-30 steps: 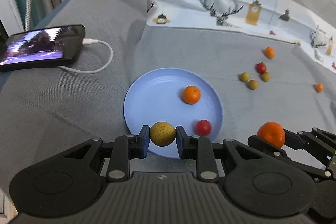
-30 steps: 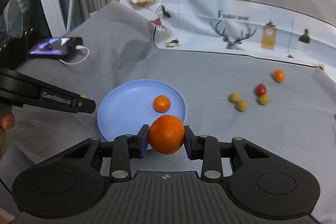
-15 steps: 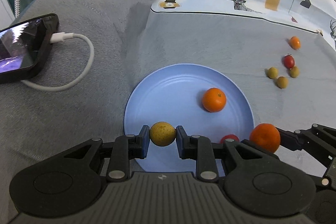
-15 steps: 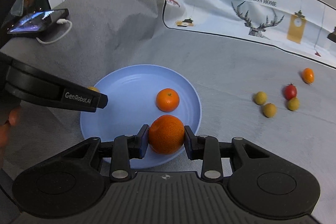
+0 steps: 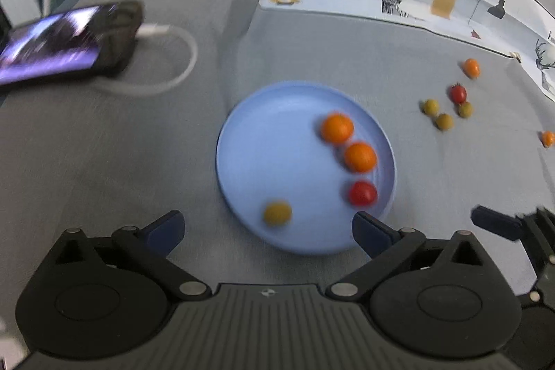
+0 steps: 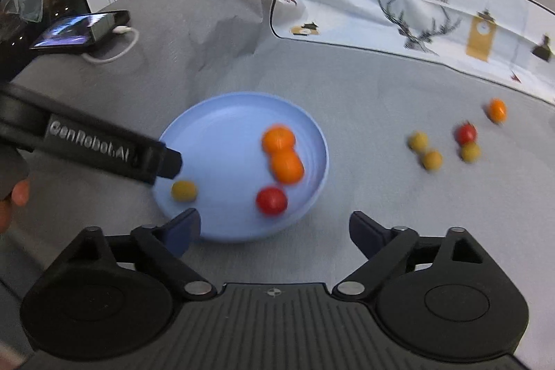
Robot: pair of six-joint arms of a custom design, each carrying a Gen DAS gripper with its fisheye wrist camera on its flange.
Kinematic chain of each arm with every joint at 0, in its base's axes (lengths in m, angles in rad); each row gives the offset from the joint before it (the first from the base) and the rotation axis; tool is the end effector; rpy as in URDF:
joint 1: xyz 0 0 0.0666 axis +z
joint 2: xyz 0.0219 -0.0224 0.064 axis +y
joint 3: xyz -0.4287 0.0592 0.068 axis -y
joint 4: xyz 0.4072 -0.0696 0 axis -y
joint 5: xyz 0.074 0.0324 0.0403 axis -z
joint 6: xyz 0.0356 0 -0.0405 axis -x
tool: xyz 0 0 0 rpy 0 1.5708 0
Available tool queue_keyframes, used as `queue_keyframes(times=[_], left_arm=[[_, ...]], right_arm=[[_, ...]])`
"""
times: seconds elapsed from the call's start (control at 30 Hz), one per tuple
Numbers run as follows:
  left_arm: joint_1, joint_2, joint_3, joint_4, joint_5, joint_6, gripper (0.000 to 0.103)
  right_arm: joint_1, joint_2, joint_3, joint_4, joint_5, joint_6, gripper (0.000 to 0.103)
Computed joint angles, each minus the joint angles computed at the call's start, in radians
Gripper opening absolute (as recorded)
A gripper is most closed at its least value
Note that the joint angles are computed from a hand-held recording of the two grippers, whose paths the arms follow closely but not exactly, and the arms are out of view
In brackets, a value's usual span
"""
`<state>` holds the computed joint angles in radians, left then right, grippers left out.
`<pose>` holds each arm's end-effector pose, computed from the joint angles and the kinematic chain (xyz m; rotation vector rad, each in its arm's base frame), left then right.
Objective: Organize fruits
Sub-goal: 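Withdraw both tools from the plate toward the remaining fruits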
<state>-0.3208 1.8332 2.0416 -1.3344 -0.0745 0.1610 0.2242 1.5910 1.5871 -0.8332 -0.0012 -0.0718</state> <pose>0.6120 -0.2010 0.5123 0.1922 2.6851 -0.0478 0.5646 0.1284 0.4747 -0.1842 2.4055 0.1381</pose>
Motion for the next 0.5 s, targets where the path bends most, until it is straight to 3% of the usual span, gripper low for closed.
queue_keyframes(times=[0.13, 0.3, 0.5], left_arm=[[-0.017, -0.075, -0.07, -0.022, -0.038, 0.011, 0.103], [-0.045, -0.171, -0.153, 0.009, -0.097, 0.002, 0.103], [-0.076, -0.256, -0.21, 0.047, -0.124, -0.014, 0.103]], right_arm=[[0.013, -0.09, -0.063, -0.031, 0.023, -0.072, 0.098], [0.039, -0.209, -0.147, -0.001, 0.079, -0.154, 0.1], [0.074, -0.309, -0.209, 0.061, 0.141, -0.157, 0.102]])
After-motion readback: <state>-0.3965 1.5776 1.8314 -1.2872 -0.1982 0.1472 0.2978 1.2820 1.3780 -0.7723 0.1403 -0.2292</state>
